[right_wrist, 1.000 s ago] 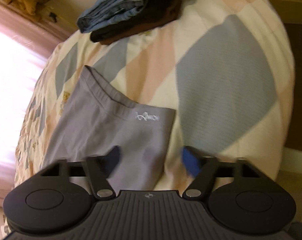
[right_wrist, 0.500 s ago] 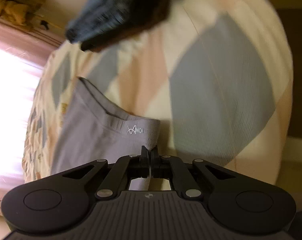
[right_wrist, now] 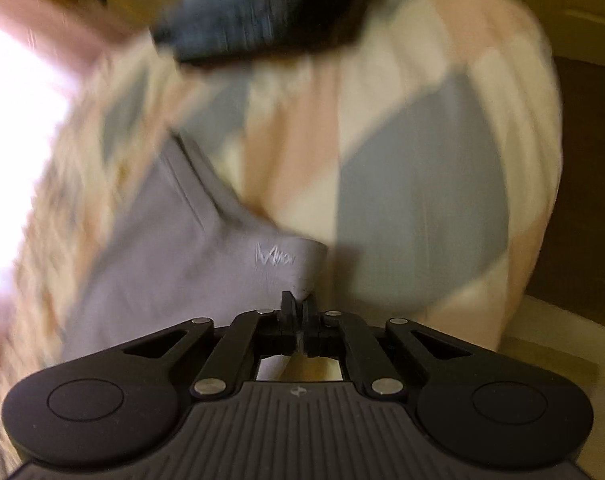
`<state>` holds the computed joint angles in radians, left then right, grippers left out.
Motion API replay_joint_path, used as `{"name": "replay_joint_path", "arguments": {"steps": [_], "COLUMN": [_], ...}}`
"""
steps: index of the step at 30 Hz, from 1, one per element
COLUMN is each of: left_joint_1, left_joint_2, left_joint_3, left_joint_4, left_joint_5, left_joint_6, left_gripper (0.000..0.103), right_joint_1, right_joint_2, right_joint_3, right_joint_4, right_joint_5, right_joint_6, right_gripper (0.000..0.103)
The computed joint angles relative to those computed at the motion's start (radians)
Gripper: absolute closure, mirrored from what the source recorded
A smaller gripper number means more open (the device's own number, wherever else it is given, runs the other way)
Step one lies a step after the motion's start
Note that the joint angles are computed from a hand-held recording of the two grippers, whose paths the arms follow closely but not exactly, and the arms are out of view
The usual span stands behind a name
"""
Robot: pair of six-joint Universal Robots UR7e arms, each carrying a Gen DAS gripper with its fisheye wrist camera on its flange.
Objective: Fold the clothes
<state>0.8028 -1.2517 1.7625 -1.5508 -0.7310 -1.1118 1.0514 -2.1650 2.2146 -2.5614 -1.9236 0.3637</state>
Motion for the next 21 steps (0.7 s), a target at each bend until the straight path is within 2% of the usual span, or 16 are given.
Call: {"name": "replay_joint_path", "arguments": {"steps": [1, 3, 4, 5, 7, 8, 9, 11, 13, 15, 18, 21], "left_joint_1": [0.008, 0.001, 0.000, -0.001, -0.004, 0.002, 0.017, 0.074, 0.141, 0.192, 0.253, 0.298], "left_joint_2": [0.010, -0.001, -0.012, -0.024, -0.032, -0.021, 0.001, 0.106, 0.247, 0.388, 0.606, 0.740], "left_joint_3": [-0.004, -0.019, -0.031, -0.043, -0.073, -0.085, -0.096, -0.185, -0.309, -0.448, -0.722, -0.925], "left_joint_4": [0.024, 0.107, 0.123, 0.102, 0.006, -0.074, -0.179, -0.389, -0.598, -0.710, -0.750, -0.692], "left_joint_5": [-0.019, -0.039, -0.057, -0.076, -0.082, -0.063, -0.043, -0.047, -0.084, -0.099, -0.114, -0.105], "left_joint_6": [0.008, -0.032, -0.050, -0.047, 0.006, 0.067, 0.140, 0.287, 0.432, 0.533, 0.637, 0.628], "left_gripper": [0.089, 0.085, 0.085, 0.085, 0.084, 0.079, 0.069, 0.066, 0.066, 0.065, 0.063, 0.061], "right_joint_1": [-0.004, 0.016, 0.044, 0.093, 0.184, 0.222, 0.257, 0.289, 0.285, 0.256, 0.209, 0.204], "right_joint_2": [0.012, 0.021, 0.026, 0.049, 0.095, 0.129, 0.163, 0.247, 0.331, 0.406, 0.507, 0.605], "right_joint_3": [-0.002, 0.000, -0.004, -0.020, -0.051, -0.068, -0.085, -0.117, -0.153, -0.190, -0.259, -0.321], "right_joint_4": [0.037, 0.054, 0.050, 0.041, 0.029, -0.006, -0.046, -0.185, -0.306, -0.394, -0.418, -0.477], "right_joint_5": [-0.017, -0.066, -0.105, -0.185, -0.342, -0.404, -0.463, -0.507, -0.465, -0.388, -0.267, -0.265], "right_joint_6": [0.010, 0.032, 0.040, 0.047, 0.055, 0.030, -0.002, -0.078, -0.112, -0.118, -0.063, -0.114], "right_gripper": [0.083, 0.078, 0.066, 0.050, 0.040, 0.040, 0.040, 0.035, 0.033, 0.032, 0.032, 0.032]}}
